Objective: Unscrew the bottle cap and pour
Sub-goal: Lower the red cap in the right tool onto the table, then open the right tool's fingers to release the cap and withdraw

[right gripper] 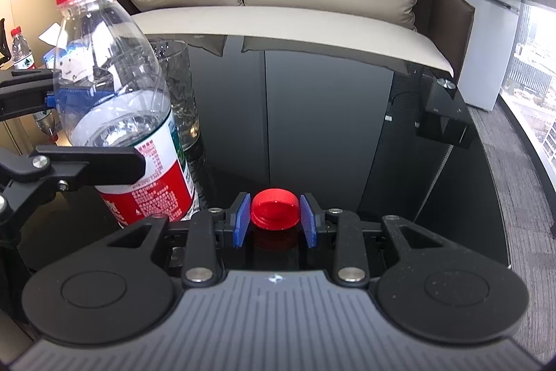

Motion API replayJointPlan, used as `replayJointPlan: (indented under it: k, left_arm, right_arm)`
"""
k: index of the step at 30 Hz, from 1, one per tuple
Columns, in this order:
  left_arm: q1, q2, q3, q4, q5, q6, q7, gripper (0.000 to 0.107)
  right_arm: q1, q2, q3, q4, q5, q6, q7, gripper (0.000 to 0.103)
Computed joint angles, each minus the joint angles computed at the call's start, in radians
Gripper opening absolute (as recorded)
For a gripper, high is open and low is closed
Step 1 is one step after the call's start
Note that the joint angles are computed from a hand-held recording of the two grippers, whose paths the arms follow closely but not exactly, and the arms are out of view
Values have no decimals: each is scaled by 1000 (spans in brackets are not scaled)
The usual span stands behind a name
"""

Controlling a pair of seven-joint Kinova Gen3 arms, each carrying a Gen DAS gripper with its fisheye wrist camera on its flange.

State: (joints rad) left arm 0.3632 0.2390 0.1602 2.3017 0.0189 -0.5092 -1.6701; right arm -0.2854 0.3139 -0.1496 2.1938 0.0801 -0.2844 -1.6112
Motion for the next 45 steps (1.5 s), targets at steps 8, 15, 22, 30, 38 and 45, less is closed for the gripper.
replayJointPlan:
  k: [8, 15, 22, 30, 38, 45]
  left_arm:
    - [-1, 3, 0, 6, -3, -9, 2, 58]
    - [-15, 0, 3, 6, -23, -6, 16, 58]
    - [-6, -1, 0, 5, -13, -3, 10, 58]
    - [-8, -2, 1, 1, -13, 3, 12, 58]
    - [-8, -5, 1, 1, -12, 5, 13, 58]
    - [-12, -9, 3, -3, -18, 17, 20, 58]
  right_arm:
    - [15, 10, -20, -27, 28, 68, -12, 33]
    - [11, 10, -17, -24, 10, 64, -19, 34]
    - [-11, 12, 2, -22, -12, 58, -8, 42]
    - [-27, 13, 15, -19, -34, 52, 4, 51]
    - [-27, 14, 13, -15, -44, 41, 6, 60]
    - [-11, 16, 3, -15, -30, 36, -7, 61]
